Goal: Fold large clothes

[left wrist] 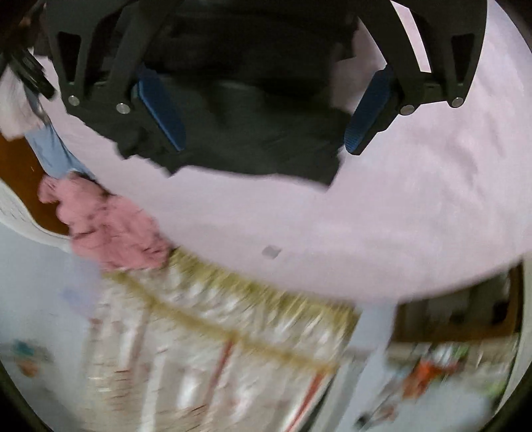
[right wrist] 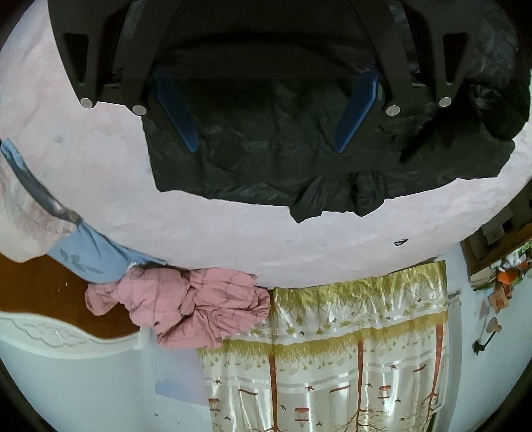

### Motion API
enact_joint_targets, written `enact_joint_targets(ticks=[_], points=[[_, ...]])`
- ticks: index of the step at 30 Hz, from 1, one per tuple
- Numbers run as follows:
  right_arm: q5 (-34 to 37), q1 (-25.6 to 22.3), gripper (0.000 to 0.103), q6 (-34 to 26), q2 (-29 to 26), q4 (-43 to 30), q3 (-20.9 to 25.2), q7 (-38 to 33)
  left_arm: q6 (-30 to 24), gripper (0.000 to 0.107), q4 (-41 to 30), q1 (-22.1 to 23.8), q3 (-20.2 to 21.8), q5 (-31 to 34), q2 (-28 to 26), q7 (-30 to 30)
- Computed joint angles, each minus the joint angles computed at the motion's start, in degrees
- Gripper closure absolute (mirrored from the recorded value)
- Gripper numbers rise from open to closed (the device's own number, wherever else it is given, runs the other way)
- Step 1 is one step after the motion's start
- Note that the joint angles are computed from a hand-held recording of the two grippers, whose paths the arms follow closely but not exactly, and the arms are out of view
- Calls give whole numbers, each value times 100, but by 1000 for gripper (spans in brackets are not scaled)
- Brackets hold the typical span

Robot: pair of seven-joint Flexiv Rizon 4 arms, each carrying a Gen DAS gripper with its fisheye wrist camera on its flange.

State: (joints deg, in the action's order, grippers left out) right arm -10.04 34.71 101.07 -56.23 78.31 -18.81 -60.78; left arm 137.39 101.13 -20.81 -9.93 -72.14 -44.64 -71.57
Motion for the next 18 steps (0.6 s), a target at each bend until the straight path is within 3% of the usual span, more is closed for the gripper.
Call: enact_joint_targets(ticks=[2,3,5,7,8,9,11,13,16,18], points=[[28,39,17,31,-3,15,-59,3,32,13,80,679,-688,-20,-70,-131],[37,55,17,39,-9,15,-88,-3,-61,22,288,1079,-978,330,-92,-547],[61,114,17,64,-17,34,-163,-23,-542,36,904,1879,-1241,1985,-15,-2225],[68,157,17,52,-33,32,-215,-53,-641,56,1155,2408,-1223,3683,-99,-3746],[56,147,17,30,-39,18,-201,-70,-636,77,1155,2433,-1111,4073,-116,-4062],[37,121,17,-4,-38,-1,-166,-83,-667,87,1121,2298,-934,4091,-97,-4057],[-1,61,17,-68,-40,-38,-89,-85,-509,94,1035,1711,-414,3658,-47,-3801],[-26,20,17,-88,-37,-52,-43,-70,-160,96,998,1298,-38,3551,-27,-3678],[15,-31,17,-3,-11,-32,53,-145,464,97,789,943,387,4170,-89,-3507],[-401,-550,17,135,69,-46,813,-168,796,97,556,575,647,4329,-167,-2962]])
